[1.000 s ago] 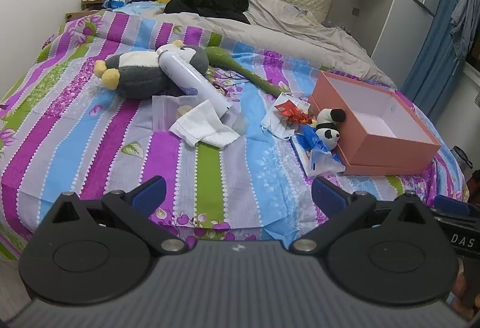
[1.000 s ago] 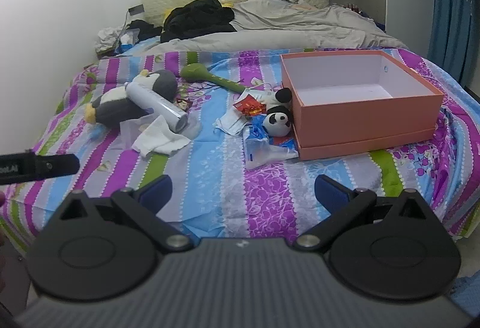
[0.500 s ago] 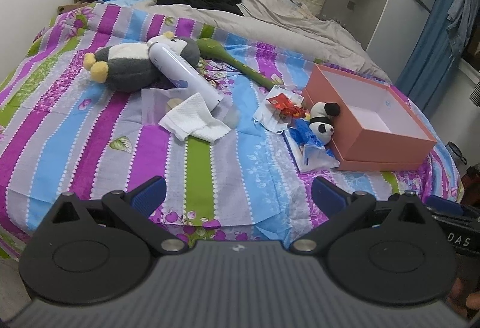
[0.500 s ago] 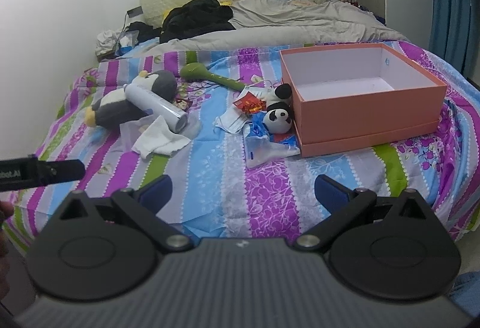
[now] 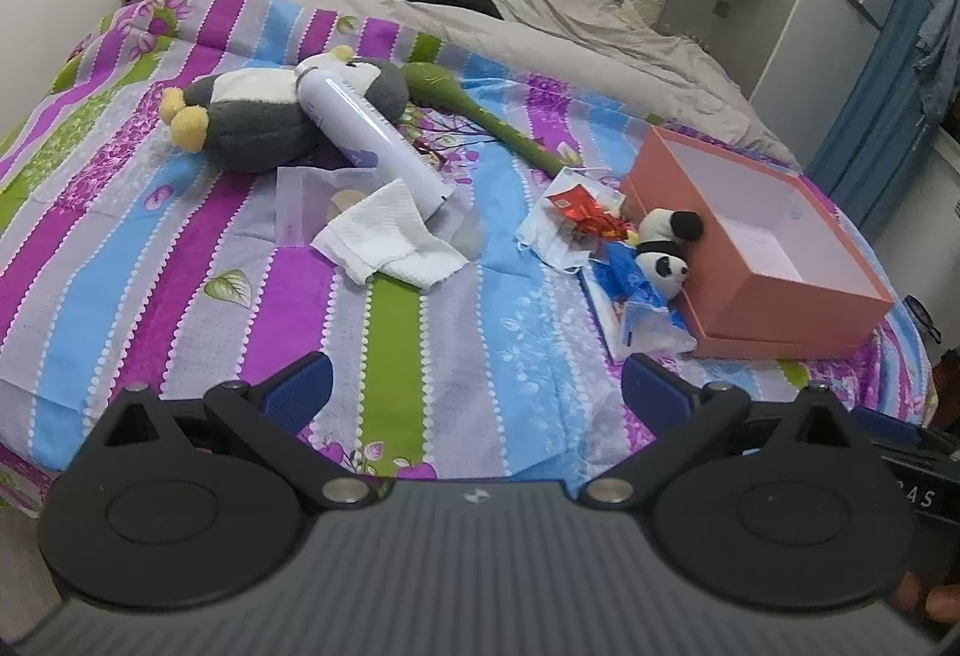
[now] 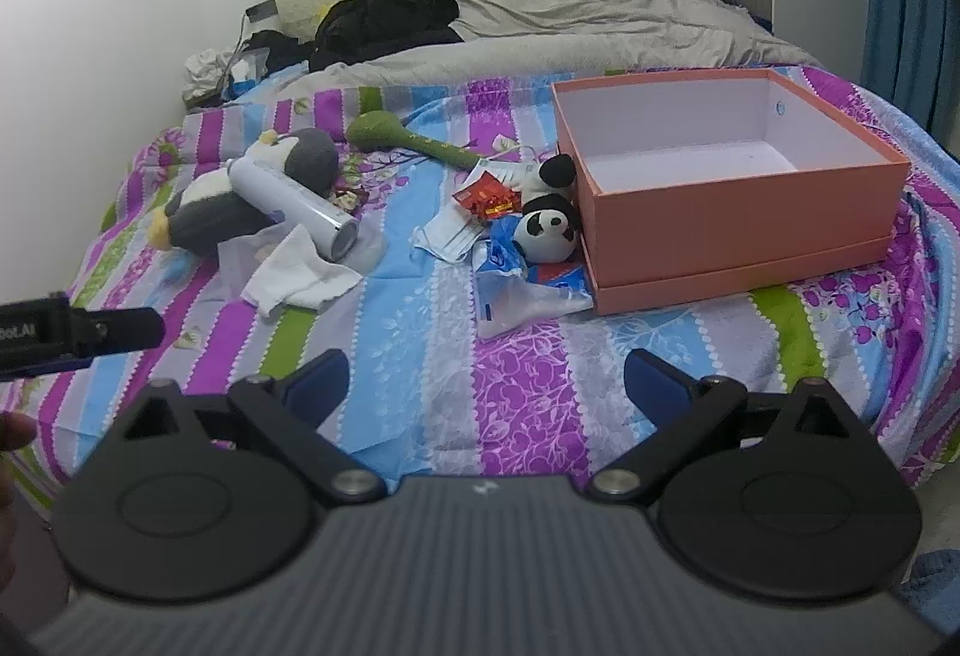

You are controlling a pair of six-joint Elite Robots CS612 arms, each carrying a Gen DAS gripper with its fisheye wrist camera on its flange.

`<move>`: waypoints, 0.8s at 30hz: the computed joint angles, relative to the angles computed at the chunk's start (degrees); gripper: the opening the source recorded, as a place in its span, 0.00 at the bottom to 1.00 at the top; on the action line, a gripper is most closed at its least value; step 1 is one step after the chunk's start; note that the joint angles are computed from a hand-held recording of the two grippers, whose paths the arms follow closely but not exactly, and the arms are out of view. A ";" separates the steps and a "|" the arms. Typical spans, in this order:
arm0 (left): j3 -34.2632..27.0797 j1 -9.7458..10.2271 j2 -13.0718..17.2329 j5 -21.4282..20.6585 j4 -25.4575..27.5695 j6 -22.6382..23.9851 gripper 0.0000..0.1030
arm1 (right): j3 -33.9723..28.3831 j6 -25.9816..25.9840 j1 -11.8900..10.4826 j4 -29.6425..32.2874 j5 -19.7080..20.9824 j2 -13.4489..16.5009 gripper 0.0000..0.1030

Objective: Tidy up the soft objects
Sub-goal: 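Move both tools toward the white towel and blue wipes pack, then grasp the white towel with the left tool while the right tool grasps the blue wipes pack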

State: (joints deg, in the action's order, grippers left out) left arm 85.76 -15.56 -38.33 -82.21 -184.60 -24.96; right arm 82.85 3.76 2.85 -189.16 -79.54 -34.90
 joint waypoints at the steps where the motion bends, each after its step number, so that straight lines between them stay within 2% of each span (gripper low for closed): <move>1: -0.29 0.07 0.16 0.06 0.31 -0.10 1.00 | -0.43 -0.19 -0.02 0.48 0.15 0.18 0.95; 9: -4.30 0.67 2.55 0.29 3.41 1.54 1.00 | -3.54 -0.48 -0.17 3.10 0.99 1.73 0.95; 11: -6.03 0.96 3.59 0.70 4.92 1.91 1.00 | -4.63 -0.64 -0.12 4.35 0.92 2.36 0.91; 17: -13.17 2.44 7.81 0.02 10.61 2.85 0.93 | -9.41 -1.61 0.23 8.80 0.28 4.92 0.72; 20: -17.23 3.12 10.64 -0.59 11.72 4.64 0.91 | -12.43 -2.32 0.44 10.45 -0.07 6.58 0.71; 24: -22.95 3.75 14.12 -0.69 15.96 6.66 0.89 | -17.04 -2.14 0.47 13.59 0.69 9.09 0.71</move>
